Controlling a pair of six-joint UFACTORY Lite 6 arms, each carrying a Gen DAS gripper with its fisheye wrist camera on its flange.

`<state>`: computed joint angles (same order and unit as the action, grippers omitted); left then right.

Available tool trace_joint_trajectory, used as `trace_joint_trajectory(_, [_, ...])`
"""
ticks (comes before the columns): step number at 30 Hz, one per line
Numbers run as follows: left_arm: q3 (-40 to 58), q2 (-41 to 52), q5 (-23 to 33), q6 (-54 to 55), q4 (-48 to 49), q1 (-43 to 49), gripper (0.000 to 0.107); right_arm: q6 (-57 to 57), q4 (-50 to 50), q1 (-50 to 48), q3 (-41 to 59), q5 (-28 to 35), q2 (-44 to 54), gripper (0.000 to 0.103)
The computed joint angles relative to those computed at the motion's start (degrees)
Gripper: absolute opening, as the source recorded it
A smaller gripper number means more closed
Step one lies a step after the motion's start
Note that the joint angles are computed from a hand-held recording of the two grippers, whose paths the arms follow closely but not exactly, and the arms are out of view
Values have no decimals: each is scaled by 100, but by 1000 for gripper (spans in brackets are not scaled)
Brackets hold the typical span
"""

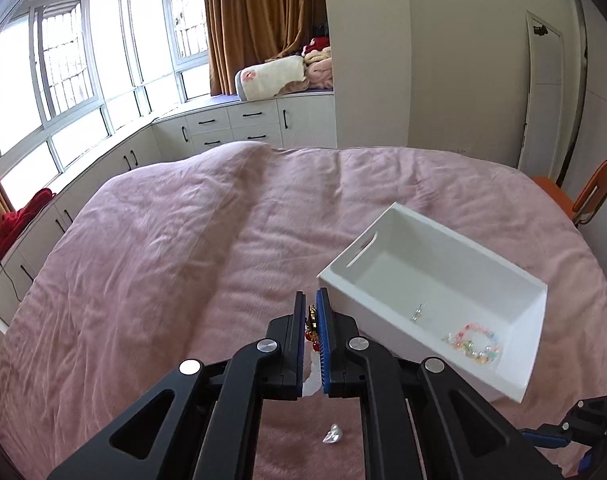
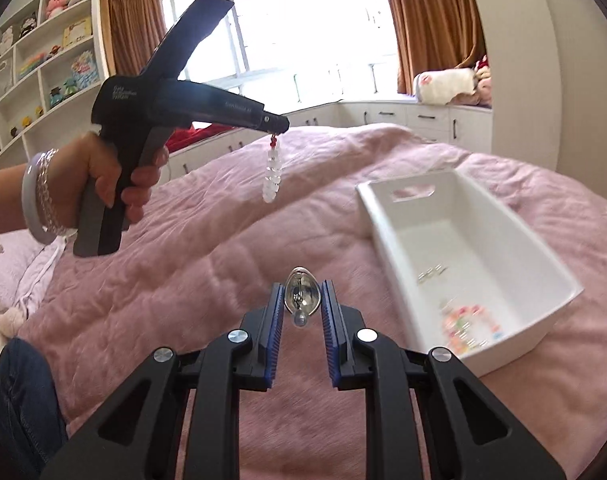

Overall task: Organize jewelry
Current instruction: 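Carry both items to the white tray and open both tools to release them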

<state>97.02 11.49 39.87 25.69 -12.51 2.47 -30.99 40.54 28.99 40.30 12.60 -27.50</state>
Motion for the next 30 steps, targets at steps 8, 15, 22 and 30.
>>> trace_joint_trajectory(8, [1897,1300,346,-1660,841,-1258,11,-1179,587,-1394,828,502,554,19])
trace_joint_trajectory(15, [3044,2350,466,-2714,1458,-1936,11,-1693,944,-2194,1374,834,1138,19])
trace_joint_trajectory(22, [3438,3046,423,-3418,1748,-2144,11,-1491,586,-2497,1731,807,1740,19])
trace_joint_trajectory(30, [2399,2914,-91,-3699,1819,-2171,11,-582,-413,-2474,2107,515,2563,19])
